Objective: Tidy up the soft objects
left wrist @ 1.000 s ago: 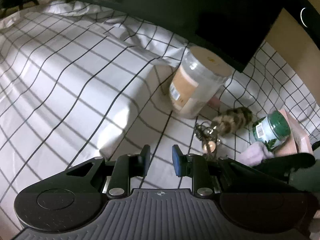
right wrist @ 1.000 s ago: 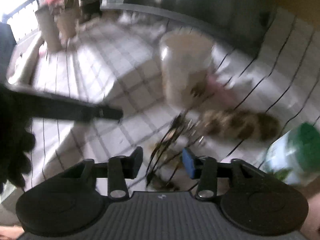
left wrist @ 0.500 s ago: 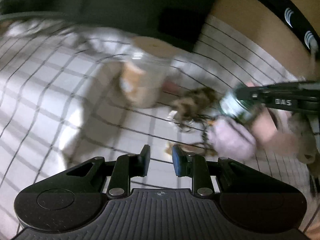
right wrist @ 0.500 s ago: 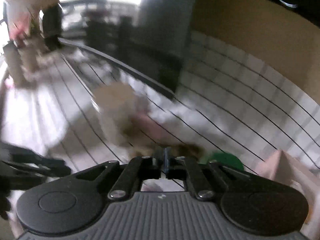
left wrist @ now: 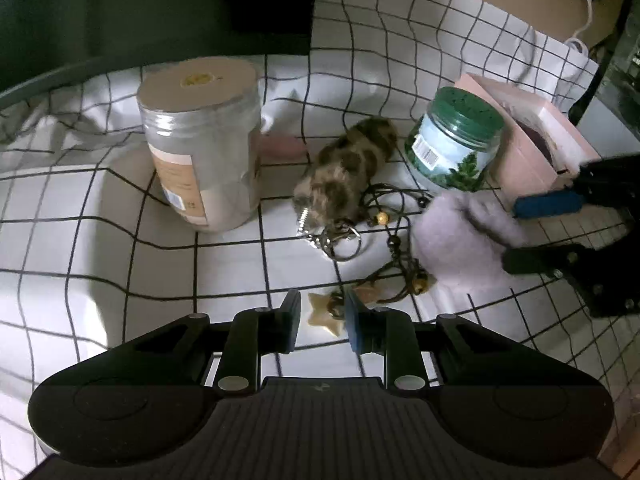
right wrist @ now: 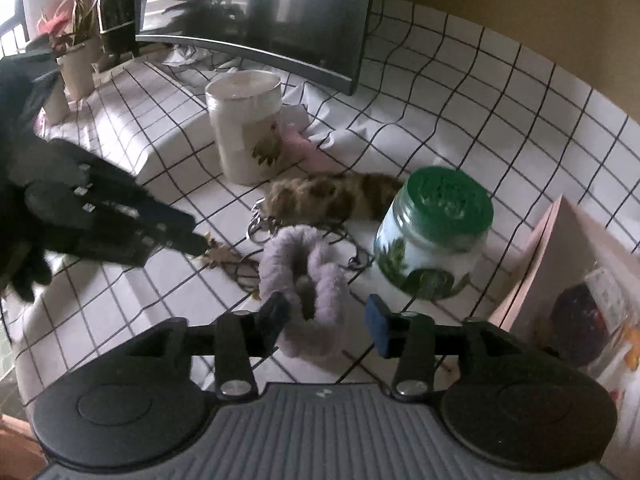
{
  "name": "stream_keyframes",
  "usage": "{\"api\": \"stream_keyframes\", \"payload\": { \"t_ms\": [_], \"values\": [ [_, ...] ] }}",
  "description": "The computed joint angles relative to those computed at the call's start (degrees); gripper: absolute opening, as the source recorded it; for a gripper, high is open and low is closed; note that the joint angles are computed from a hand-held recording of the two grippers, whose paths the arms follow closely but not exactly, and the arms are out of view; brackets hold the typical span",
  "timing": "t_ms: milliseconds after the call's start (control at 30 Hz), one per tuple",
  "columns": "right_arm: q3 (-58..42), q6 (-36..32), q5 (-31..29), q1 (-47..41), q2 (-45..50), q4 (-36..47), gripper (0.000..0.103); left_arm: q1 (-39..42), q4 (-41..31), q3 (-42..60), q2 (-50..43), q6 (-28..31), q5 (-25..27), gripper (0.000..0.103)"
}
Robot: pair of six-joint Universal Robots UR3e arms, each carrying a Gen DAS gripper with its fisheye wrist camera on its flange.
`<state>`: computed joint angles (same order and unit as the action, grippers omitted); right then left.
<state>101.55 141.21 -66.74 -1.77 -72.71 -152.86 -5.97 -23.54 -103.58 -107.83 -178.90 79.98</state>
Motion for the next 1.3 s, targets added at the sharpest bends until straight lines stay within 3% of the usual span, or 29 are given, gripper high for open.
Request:
{"api": "stream_keyframes", "payload": {
  "t_ms": [133,200,300,400,633,867,1000,1100,1300],
  "values": [
    [2.05,0.23,1.49,-1.26,-1.21,0.31,0.05,4.14,-2.47,1.26,-1.61,1.74,-7.43,0.027],
    [3.05,-0.14,2.9,-2.16,-2.6,2.49,0.05,3.59,-3.89,2.7,-2.23,5.16,-7.38,0.027],
    [6.24,-5.92,6.35,-4.12,-6.27,7.63,0.05,3.0,-6.99,4.45,-2.53,9.61,-8.17,0.027],
    [7.08,-9.9,4.3,-3.4,-6.73,11.25,0.05,1.12,-8.51,5.86,-2.73,13.05,-6.47,0.027],
    [5.7,-6.17,0.45,-0.22,-2.86,8.89,0.051,-0.24,-9.58,5.95,-1.75,16.24,-5.21,0.027],
    [10.74,-6.38,0.1,0.27,-3.06,1.22,0.073,-1.65,-9.34,5.41,-0.91,18.96,-6.11,0.028],
    [11.44,-7.07,-0.31,0.96,-3.02,-0.08,0.078,-6.05,-8.76,7.49,-3.46,18.97,4.35,0.033],
    [11.52,-7.16,-0.2,0.97,-3.12,-0.1,0.078,-5.36,-8.99,7.81,-3.42,15.81,7.83,0.035],
    [14.99,-6.5,1.33,0.2,-3.54,-4.53,0.085,-3.33,-10.98,6.46,-1.84,18.8,0.85,0.034]
  ]
}}
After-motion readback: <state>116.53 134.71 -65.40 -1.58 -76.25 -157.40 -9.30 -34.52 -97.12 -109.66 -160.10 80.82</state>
